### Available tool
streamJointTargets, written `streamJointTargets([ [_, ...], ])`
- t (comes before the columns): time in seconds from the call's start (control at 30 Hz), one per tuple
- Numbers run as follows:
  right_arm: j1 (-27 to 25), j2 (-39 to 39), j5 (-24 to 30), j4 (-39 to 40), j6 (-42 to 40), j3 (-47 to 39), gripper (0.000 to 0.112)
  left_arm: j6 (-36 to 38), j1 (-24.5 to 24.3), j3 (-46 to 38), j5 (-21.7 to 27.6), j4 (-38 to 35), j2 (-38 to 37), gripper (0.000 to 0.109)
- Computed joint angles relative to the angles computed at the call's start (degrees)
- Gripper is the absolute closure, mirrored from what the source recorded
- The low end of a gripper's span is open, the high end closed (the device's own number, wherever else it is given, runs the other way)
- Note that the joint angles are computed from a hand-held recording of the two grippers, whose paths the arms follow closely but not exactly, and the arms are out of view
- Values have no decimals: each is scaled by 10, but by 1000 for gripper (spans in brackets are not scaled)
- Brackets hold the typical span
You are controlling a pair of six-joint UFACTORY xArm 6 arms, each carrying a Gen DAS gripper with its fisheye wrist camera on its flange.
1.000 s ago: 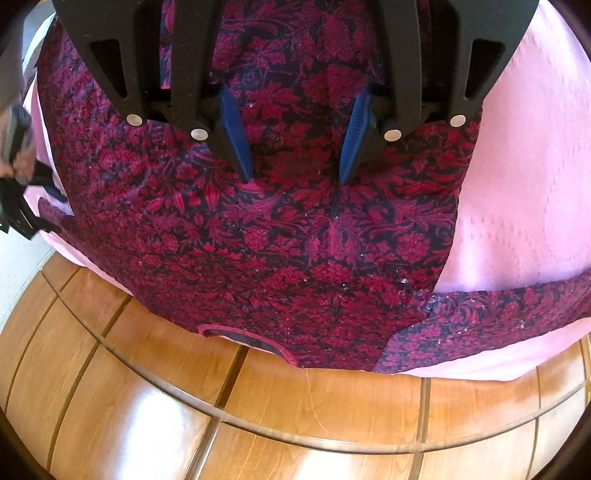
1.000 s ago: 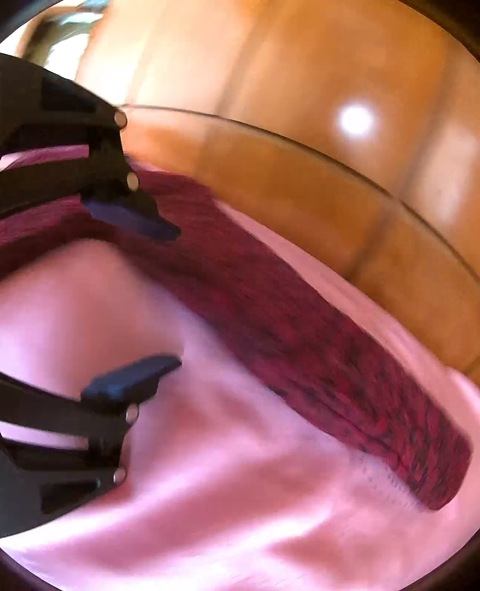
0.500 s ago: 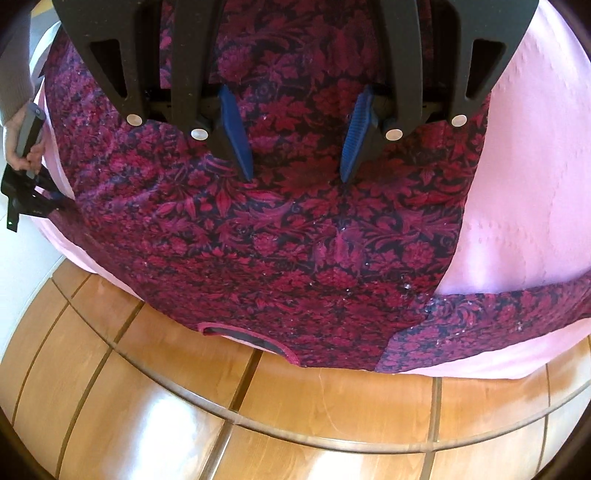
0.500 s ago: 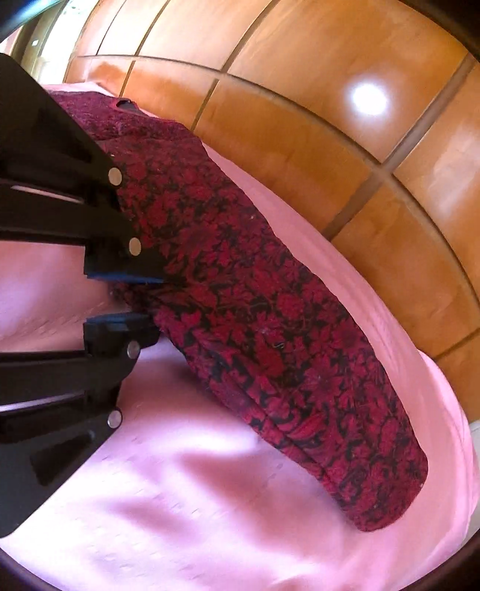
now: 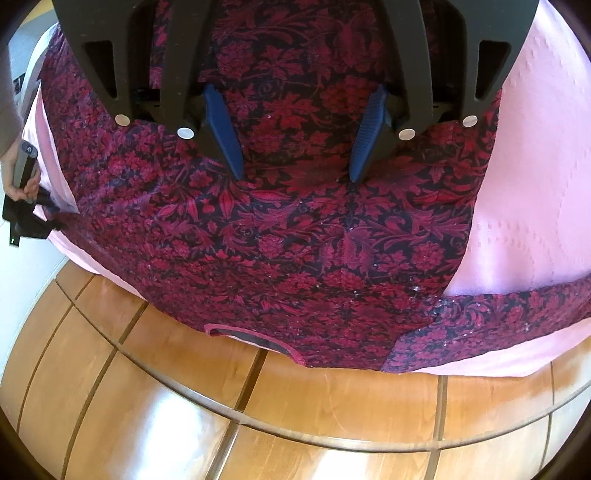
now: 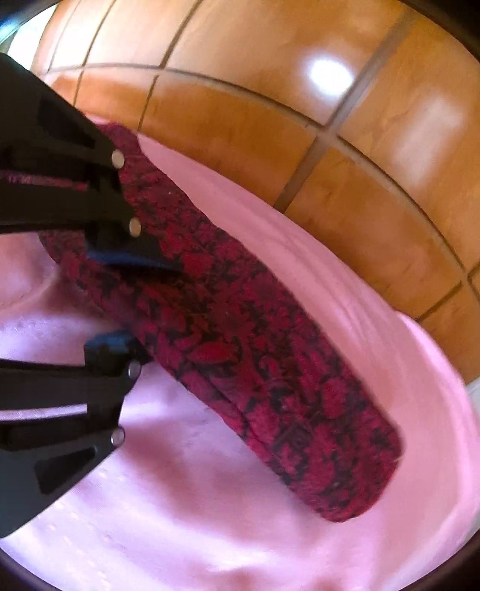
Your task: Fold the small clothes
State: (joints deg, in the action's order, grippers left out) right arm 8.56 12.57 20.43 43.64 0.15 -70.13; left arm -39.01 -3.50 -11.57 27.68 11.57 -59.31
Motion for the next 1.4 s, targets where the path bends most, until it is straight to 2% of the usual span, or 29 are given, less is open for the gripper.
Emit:
streamJointTargets([
  [0.1,8,-23,-11,-103,23,9,92,-3,-1,0,-1,4,1,48],
  [0.3,45,-48,-22,-229,32,10,92,-22,-7,-1,-2,29,3,45],
  [0.4,67,-55,-24,-269,41,11,92,-27,-7,2,-6,32,1,45],
  [0.57,124,-60,-14,-386,58,3,95,-30,-11,4,-11,38,2,41],
  [0.67,163,-37,0,-431,54,-29,96,-35,-12,4,-12,45,3,40],
  [0.97,280,12,57,-496,35,-74,96,-30,-8,12,-23,34,-6,40],
  [1.03,302,22,64,-550,53,-80,92,-23,-6,15,-27,26,-7,40],
  [1.1,318,34,61,-614,76,-88,77,-17,-4,16,-31,19,-8,40],
  [1.13,326,32,55,-631,77,-83,74,-16,-3,17,-32,17,-8,40],
  [1.23,339,16,32,-621,60,-56,63,2,3,19,-41,-2,-7,40],
  [1.3,340,-3,14,-595,52,-30,46,6,4,19,-42,-6,-6,40],
  [1.4,341,-36,-16,-547,48,10,32,14,7,24,-46,-16,-10,40],
])
